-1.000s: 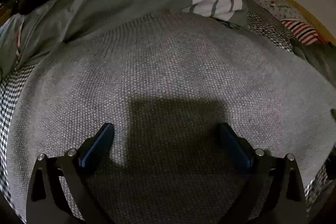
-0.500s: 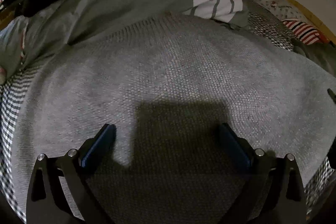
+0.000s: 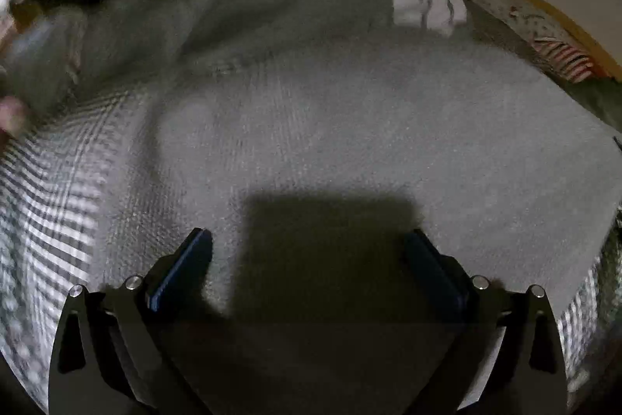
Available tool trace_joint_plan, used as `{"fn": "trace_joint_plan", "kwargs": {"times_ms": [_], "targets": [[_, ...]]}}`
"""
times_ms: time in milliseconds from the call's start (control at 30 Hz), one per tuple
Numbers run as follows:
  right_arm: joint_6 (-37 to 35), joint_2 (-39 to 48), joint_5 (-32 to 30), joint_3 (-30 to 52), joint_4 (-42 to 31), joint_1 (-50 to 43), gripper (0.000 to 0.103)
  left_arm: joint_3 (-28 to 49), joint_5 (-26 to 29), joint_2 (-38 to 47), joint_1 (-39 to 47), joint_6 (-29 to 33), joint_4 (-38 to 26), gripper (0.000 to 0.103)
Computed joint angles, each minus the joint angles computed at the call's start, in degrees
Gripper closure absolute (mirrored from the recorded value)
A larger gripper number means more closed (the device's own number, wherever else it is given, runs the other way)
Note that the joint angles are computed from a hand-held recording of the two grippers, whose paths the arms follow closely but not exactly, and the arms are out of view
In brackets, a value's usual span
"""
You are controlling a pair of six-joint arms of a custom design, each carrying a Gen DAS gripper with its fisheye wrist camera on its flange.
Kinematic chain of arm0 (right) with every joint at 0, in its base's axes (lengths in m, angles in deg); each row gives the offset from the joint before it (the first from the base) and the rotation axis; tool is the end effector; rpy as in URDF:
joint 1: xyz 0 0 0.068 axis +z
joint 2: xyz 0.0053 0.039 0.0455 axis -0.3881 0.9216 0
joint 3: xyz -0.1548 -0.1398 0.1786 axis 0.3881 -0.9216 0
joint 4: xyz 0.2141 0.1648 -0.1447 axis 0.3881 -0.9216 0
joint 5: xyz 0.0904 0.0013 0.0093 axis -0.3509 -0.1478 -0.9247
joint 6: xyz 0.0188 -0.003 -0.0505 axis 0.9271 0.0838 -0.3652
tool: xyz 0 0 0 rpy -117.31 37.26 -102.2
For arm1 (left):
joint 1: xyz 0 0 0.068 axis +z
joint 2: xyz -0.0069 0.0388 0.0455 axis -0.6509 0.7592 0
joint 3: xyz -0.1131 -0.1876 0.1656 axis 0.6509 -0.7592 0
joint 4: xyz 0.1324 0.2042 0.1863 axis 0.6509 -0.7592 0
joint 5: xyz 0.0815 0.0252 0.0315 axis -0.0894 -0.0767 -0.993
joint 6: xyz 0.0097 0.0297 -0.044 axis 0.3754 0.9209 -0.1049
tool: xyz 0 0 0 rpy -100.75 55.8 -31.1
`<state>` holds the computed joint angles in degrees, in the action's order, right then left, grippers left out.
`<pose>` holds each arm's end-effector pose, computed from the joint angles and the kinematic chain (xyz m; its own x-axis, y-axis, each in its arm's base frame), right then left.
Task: Fold large clothes
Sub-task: 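Grasp the other sweater sleeve cuff with the right gripper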
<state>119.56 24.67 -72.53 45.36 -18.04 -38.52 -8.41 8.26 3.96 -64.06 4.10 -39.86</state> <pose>0.2963 -0.0525 0.2832 -0.6601 0.7490 0.0573 0.1788 0.0825 0.9804 0.1398 -0.0480 0.3327 -0.7829 -0.2181 -0.5827 -0.2361 0.9706 -0.0461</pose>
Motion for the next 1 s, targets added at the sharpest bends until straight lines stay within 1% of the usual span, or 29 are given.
{"fn": "trace_joint_plan", "kwargs": {"times_ms": [33, 133, 200, 267, 300, 367, 400, 433, 533, 600, 733, 800, 833, 867, 900, 1000], "targets": [[-0.3, 0.3, -0.3, -0.5, -0.3, -0.3, 0.08, -1.0, -1.0, -0.9, -0.5, 0.8, 0.9, 0.005], [-2.0, 0.1, 0.9, 0.0, -0.9, 0.3, 0.08, -0.6, -2.1, -0.2, -1.3, -1.2, 0.5, 0.005], [-3.0, -0.1, 1.1, 1.9, -1.3, 1.4, 0.08, -1.2, -3.5, -0.8, -2.6, -2.1, 0.8, 0.005], [-6.6, 0.1, 1.2, 5.7, -3.6, 2.8, 0.08, -1.6, -5.3, -1.0, -4.1, -3.4, 1.1, 0.005], [-10.7, 0.0, 1.7, 8.0, -6.4, 3.6, 0.08, -1.7, -6.6, -1.2, -5.6, -5.1, 0.3, 0.005], [-21.9, 0.1, 4.5, 14.5, -13.4, 7.0, 0.08, -1.6, -7.5, -0.9, -6.4, -6.4, -0.1, 0.005], [-24.5, -0.4, 7.2, 16.7, -15.7, 9.9, 0.08, -1.4, -7.2, -0.6, -5.9, -5.9, 0.2, 0.005], [-31.8, -0.2, 9.3, 20.5, -19.5, 12.7, 0.08, -1.4, -7.1, -0.6, -5.5, -5.6, 0.3, 0.005], [-43.2, -1.8, 12.7, 24.9, -24.6, 18.9, 0.08, -1.1, -7.4, -0.2, -5.8, -6.0, 0.1, 0.005], [-47.4, -2.1, 12.7, 26.9, -25.4, 22.9, 0.079, -1.2, -7.6, -0.3, -5.9, -6.4, 0.0, 0.005], [-54.9, 0.3, 13.0, 32.4, -27.1, 31.6, 0.079, -1.4, -8.2, -1.8, -6.3, -7.6, 0.0, 0.005], [-60.7, 2.2, 13.9, 36.1, -30.5, 36.1, 0.079, -1.2, -9.0, -4.9, -6.3, -9.8, -0.6, 0.005], [-62.6, 4.3, 14.5, 38.0, -31.0, 37.7, 0.079, -0.8, -11.0, -6.6, -7.4, -12.5, -2.3, 0.005], [-65.6, 6.1, 15.9, 40.0, -32.7, 40.1, 0.079, -0.2, -11.8, -7.8, -6.8, -14.0, -3.8, 0.005], [-67.6, 6.8, 16.6, 41.0, -34.1, 41.6, 0.079, 0.0, -10.2, -8.5, -4.8, -13.0, -4.2, 0.005], [-73.7, 9.9, 19.3, 44.7, -38.5, 47.6, 0.079, -1.5, -1.8, -10.8, 6.1, -6.0, -3.5, 0.005]]}}
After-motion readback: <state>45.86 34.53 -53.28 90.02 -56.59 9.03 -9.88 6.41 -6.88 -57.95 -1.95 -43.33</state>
